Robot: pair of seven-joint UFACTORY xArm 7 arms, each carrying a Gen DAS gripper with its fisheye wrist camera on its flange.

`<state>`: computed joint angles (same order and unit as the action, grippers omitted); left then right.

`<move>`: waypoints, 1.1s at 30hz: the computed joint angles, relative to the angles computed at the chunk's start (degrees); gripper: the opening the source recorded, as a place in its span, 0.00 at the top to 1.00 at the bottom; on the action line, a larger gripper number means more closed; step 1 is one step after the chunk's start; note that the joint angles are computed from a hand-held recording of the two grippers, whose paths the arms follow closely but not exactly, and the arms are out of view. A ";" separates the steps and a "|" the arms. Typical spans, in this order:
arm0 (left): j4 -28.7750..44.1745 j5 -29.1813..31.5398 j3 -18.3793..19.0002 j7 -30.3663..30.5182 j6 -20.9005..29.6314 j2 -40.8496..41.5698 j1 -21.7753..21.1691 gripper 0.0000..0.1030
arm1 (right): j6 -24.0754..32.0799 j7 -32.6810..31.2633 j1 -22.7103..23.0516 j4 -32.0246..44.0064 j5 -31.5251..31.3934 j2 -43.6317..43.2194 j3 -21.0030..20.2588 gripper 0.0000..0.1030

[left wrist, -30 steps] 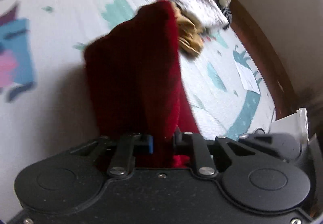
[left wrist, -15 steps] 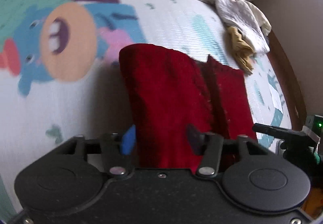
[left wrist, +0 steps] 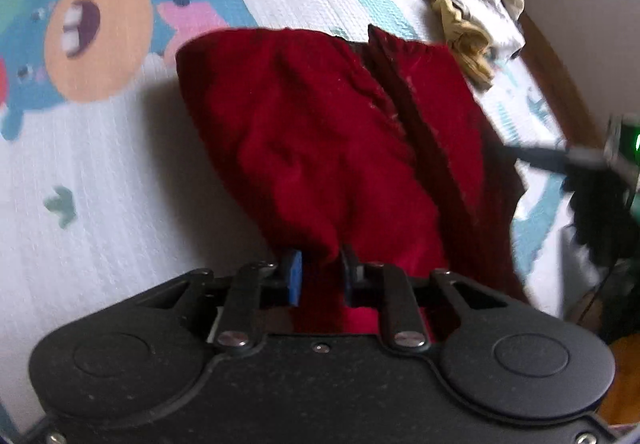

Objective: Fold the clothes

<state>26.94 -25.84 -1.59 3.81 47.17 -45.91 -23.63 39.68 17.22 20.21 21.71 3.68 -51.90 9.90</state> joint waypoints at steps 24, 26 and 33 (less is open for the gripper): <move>1.70 5.38 -3.86 -1.55 -12.26 9.31 -6.27 0.49 | 0.98 -9.31 17.02 6.58 -11.82 8.16 11.22 0.91; 1.99 5.16 -3.91 -2.01 -11.79 9.47 -5.98 0.49 | 0.21 -12.42 18.29 5.22 -11.63 7.28 11.07 0.83; 5.36 -1.05 -1.71 0.02 -16.24 11.44 -11.25 0.50 | -3.51 -8.69 17.59 0.92 -5.34 -0.88 8.09 0.56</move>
<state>32.30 -26.89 -3.30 3.83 30.93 -34.47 -34.88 36.18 8.53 37.81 22.63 -1.66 -52.79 17.99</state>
